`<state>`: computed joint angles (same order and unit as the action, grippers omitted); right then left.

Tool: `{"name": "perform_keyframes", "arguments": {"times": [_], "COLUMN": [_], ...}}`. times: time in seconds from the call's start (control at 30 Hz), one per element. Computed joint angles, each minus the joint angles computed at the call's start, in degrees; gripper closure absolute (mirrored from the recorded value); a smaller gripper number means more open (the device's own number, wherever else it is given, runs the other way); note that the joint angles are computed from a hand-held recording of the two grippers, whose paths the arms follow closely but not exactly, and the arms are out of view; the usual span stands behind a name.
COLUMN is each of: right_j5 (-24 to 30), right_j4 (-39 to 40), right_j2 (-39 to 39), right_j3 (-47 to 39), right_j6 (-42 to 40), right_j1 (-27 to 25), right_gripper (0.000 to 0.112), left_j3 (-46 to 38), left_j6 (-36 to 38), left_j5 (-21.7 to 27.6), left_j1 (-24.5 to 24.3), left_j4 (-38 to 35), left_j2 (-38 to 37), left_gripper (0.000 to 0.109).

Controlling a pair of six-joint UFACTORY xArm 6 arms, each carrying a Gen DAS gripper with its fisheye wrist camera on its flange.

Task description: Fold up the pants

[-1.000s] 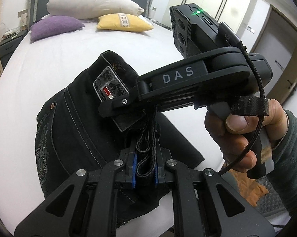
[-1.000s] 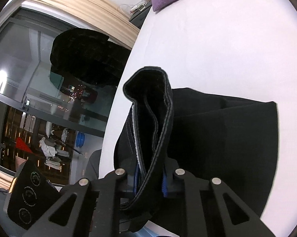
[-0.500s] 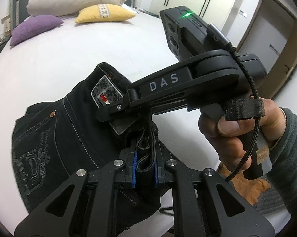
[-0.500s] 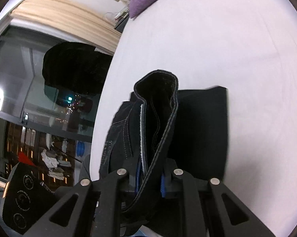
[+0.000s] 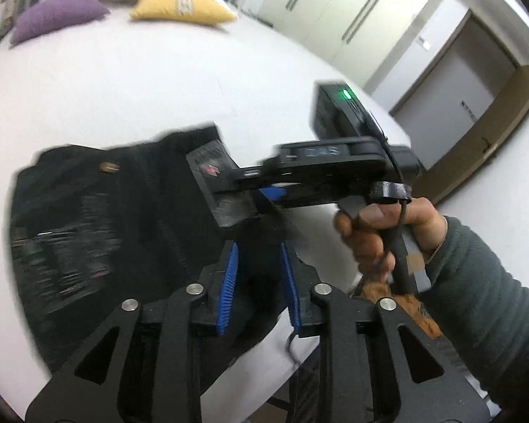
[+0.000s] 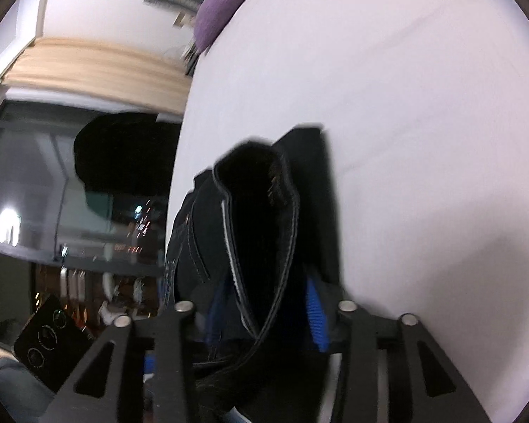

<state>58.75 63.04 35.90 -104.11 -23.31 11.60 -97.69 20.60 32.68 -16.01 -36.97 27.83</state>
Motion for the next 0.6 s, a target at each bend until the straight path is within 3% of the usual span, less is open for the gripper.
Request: {"name": "perform_keyframes", "arguments": {"times": [0.07, 0.1, 0.17, 0.3, 0.43, 0.47, 0.53, 0.6], "right_j5": [-4.7, -8.23, -9.07, -7.07, -5.94, -5.55, -8.05, -7.28], "right_j4": [-4.15, -7.96, -8.38, 4.11, 2.32, 0.37, -2.8, 3.54], "right_j2": [-3.49, -5.73, -8.25, -12.77, -10.88, -9.86, -9.04, -9.14], "right_j3": [3.75, 6.41, 8.19, 10.9, 10.26, 10.42, 13.32, 15.63], "right_j6": [3.42, 5.97, 6.92, -5.1, -3.47, -1.21, 1.61, 0.16], "right_j1": [0.06, 0.55, 0.78, 3.22, 6.71, 7.0, 7.61, 5.62], "right_gripper": [0.053, 0.053, 0.053, 0.053, 0.056, 0.06, 0.108, 0.112], "left_j3": [3.49, 5.62, 9.16, 8.9, 9.09, 8.55, 8.12, 5.66], "left_j6": [1.49, 0.91, 1.59, 0.76, 1.05, 1.48, 1.62, 3.62], "left_j5": [-2.01, -3.62, -7.24, -7.93, -8.43, -8.02, -7.07, -5.56], "left_j1": [1.73, 3.01, 4.45, 7.56, 7.09, 7.18, 6.83, 7.45], "left_j4": [-1.97, -2.08, -3.57, -4.36, -4.57, -4.78, -4.3, -4.84], "left_j2": [-2.43, -3.86, -5.66, -3.86, -3.01, -2.55, -2.77, -1.14], "left_gripper": [0.072, 0.057, 0.049, 0.049, 0.049, 0.051, 0.057, 0.069]}}
